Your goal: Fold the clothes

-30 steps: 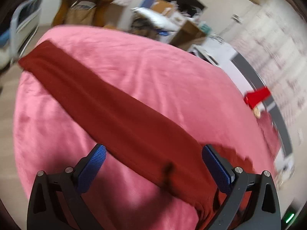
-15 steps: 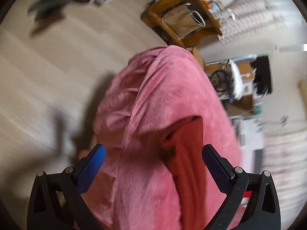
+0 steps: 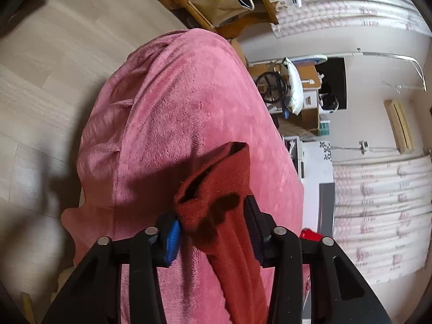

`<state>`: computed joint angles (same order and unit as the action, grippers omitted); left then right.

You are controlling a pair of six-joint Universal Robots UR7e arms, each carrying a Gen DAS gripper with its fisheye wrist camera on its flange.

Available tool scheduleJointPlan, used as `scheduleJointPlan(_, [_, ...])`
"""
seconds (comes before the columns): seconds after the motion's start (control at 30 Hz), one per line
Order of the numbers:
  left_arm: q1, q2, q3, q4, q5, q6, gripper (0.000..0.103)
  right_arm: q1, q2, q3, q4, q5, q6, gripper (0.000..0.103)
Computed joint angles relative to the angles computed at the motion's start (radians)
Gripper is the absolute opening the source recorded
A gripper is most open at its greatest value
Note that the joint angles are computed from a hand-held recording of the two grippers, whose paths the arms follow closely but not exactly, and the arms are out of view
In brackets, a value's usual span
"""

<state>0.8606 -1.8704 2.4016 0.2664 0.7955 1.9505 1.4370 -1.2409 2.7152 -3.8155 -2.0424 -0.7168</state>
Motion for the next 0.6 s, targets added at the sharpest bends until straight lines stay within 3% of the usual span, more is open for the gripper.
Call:
scheduleJointPlan(0.1, [-0.033,-0.037,0.020,0.014,-0.053,-0.017,0.012,-0.011,0.021,0.007,-0.042,0.015,-0.017,0.059])
scheduleJointPlan(0.27, [-0.010,-0.008,-0.026,0.063,-0.044,0.029,0.008,-0.025,0.047,0.010,-0.086,0.039,-0.030,0.059])
scheduleJointPlan(0.4, [-0.073,0.010,-0.045,0.103,-0.097,0.039,0.007,-0.063,0.049,0.014,-0.104,0.078,-0.058,0.060])
scheduleJointPlan(0.47, [-0.132,-0.004,-0.044,0.086,-0.129,0.018,0.007,-0.120,-0.060,0.024,-0.015,0.123,-0.090,0.060])
scheduleJointPlan(0.6, [-0.271,0.078,-0.113,0.017,-0.135,0.145,0.007,-0.127,-0.232,0.025,0.221,0.146,0.001,0.059])
